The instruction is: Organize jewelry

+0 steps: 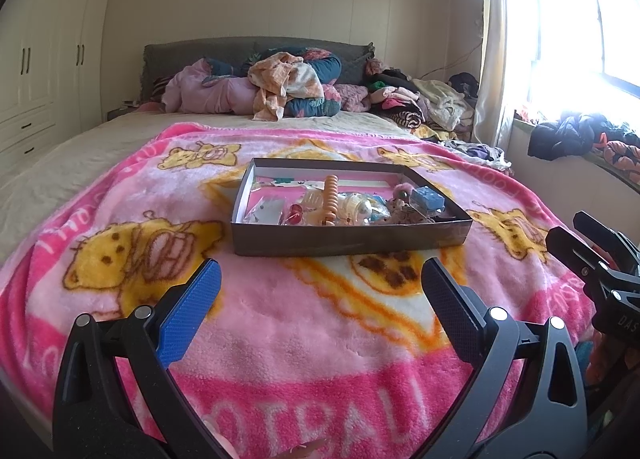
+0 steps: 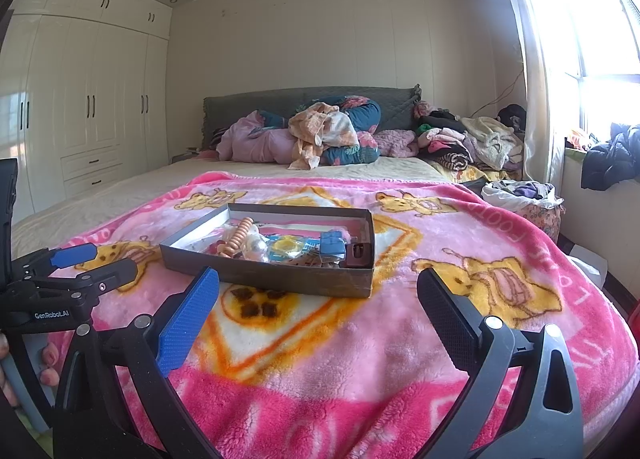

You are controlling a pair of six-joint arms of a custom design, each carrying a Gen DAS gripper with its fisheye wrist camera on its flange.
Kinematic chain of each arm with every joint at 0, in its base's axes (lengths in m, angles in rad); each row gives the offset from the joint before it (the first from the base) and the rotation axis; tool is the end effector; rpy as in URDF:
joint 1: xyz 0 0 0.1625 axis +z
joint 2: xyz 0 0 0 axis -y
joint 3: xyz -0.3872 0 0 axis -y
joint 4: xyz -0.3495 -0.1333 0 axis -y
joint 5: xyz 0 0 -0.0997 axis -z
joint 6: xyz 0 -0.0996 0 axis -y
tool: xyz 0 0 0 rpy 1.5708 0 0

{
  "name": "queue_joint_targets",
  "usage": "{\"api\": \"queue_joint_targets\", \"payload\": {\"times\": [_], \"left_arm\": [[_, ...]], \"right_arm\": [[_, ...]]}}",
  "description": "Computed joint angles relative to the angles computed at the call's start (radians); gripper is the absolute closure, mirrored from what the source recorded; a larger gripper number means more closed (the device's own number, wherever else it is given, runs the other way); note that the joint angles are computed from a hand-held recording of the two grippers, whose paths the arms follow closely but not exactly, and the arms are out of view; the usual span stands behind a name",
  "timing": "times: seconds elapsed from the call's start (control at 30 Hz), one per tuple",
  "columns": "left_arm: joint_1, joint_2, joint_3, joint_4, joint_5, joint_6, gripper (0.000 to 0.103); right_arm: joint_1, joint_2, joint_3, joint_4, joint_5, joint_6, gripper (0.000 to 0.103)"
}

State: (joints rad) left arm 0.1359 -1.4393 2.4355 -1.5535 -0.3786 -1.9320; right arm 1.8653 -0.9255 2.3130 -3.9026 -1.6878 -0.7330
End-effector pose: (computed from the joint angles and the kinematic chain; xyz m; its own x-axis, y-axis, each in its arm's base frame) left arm -0.2292 -0.2593 0.1489 -0.7486 -0.2342 -0.6202 0.4989 0.4172 -0.7597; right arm 0.2427 -0.3811 0.1510 -0.6128 -0.5224 0.5929 -0.7808 0.2846 -0.5562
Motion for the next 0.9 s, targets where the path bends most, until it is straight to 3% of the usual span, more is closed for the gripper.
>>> {"api": "queue_joint_targets", "payload": {"times": [0.9], "left_arm": [[0.013, -0.020, -0.016, 0.047, 0.006, -0.008, 0.011]], "right_arm": [[0.001, 0.002, 0.000, -0.002, -0.002, -0.001, 0.006]]}}
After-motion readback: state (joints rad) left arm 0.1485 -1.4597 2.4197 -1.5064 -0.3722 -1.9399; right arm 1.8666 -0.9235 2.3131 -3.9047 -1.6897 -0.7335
